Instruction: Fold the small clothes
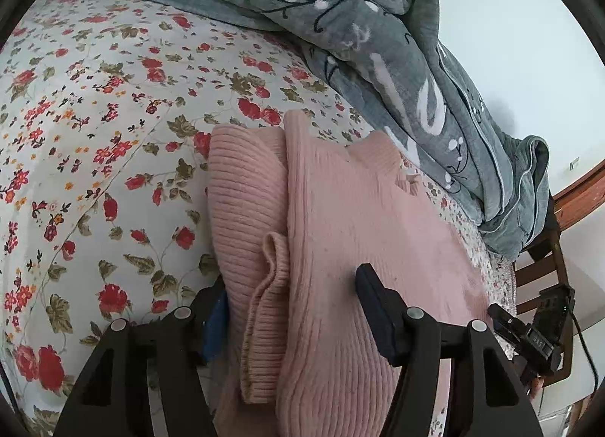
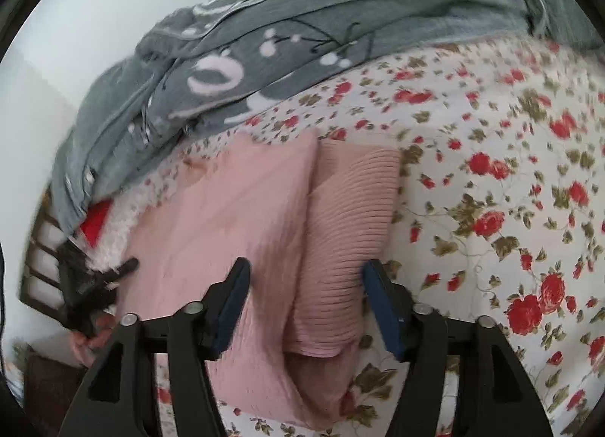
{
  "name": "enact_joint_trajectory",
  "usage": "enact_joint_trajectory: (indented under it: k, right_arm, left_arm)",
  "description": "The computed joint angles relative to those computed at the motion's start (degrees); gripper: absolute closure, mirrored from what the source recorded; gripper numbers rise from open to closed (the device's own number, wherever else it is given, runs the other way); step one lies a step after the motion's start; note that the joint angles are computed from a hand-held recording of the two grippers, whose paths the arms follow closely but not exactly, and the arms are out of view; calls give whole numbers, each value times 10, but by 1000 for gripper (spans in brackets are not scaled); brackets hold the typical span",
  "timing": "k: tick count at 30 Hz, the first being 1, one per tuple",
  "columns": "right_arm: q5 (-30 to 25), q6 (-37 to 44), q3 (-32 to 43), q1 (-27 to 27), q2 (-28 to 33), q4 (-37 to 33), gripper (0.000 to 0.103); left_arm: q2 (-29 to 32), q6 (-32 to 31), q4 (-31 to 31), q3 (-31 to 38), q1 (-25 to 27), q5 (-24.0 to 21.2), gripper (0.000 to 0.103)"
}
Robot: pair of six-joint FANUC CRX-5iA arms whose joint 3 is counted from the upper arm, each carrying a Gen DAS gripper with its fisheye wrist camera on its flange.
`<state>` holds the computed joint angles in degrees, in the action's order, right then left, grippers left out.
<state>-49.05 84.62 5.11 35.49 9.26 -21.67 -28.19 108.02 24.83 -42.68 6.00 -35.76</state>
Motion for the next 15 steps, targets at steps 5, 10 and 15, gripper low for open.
enact_joint_trajectory:
  k: [5,10,15]
  right_arm:
    - [34,-77,-34,46,13,126,32]
    - [27,-42,-11,1,20,37,34]
    - [24,-57,15,16,50,67,32]
  left_arm:
    - [1,-10,10,1,0,-5,43]
    - [-5,-10,-4,2,-5,-7,45]
    - [29,71,-90,55,-26,-30,49]
